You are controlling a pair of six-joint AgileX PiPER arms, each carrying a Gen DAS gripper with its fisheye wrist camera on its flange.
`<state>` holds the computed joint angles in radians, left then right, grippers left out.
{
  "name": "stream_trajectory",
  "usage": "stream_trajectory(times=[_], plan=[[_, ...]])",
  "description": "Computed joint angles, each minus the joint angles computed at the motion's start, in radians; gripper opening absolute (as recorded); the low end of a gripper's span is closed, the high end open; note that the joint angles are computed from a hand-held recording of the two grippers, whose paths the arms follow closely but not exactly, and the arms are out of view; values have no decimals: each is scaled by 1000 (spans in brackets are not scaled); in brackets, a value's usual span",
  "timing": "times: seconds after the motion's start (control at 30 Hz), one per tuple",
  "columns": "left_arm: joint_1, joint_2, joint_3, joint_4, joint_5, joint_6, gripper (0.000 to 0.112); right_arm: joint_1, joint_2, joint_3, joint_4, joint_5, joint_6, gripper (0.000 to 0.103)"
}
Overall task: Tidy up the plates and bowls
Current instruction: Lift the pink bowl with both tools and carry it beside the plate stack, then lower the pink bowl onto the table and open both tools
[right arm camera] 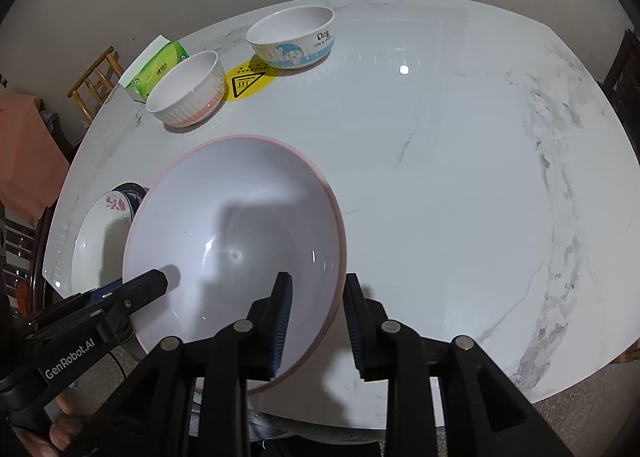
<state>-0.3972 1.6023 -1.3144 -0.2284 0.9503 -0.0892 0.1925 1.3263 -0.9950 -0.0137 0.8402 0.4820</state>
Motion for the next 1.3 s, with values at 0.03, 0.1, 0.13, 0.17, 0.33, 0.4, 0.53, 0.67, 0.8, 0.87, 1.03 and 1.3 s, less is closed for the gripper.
stream_trajectory(times=[0.03, 0.1, 0.13, 0.17, 0.33, 0.4, 0.53, 0.67, 0.8, 0.87, 1.03, 1.3], plan=[[2, 0, 0, -3, 1, 3, 14, 3, 0, -4, -5, 2, 3, 30], [5, -1, 0, -5, 2, 6, 15, 9, 0, -11, -19, 7, 12, 30], [7, -2, 0, -5, 2, 5, 15, 12, 2, -15, -25, 8, 16, 30], [11, -4, 0, -5, 0, 5, 15, 15, 0, -17, -31, 9, 20, 30], [28, -10, -6, -4, 0, 8, 20, 22, -3, -29, -61, 16, 39, 31], [35, -14, -9, -8, 0, 15, 20, 24, -5, -34, -72, 18, 43, 31], [50, -23, -12, -21, -3, 34, 22, 55, -9, -54, -151, 34, 100, 31], [71, -32, -18, -35, -5, 54, 23, 70, -11, -76, -189, 49, 114, 31], [91, -36, -31, -51, -2, 80, 24, 87, -3, -100, -218, 58, 132, 31], [96, -41, -35, -49, -4, 84, 25, 94, 5, -117, -228, 61, 133, 31], [119, -47, -51, -38, -8, 100, 27, 113, 33, -169, -244, 74, 125, 31], [201, 1, -143, -14, 21, 102, 28, 107, 108, -281, -175, 64, 34, 31]])
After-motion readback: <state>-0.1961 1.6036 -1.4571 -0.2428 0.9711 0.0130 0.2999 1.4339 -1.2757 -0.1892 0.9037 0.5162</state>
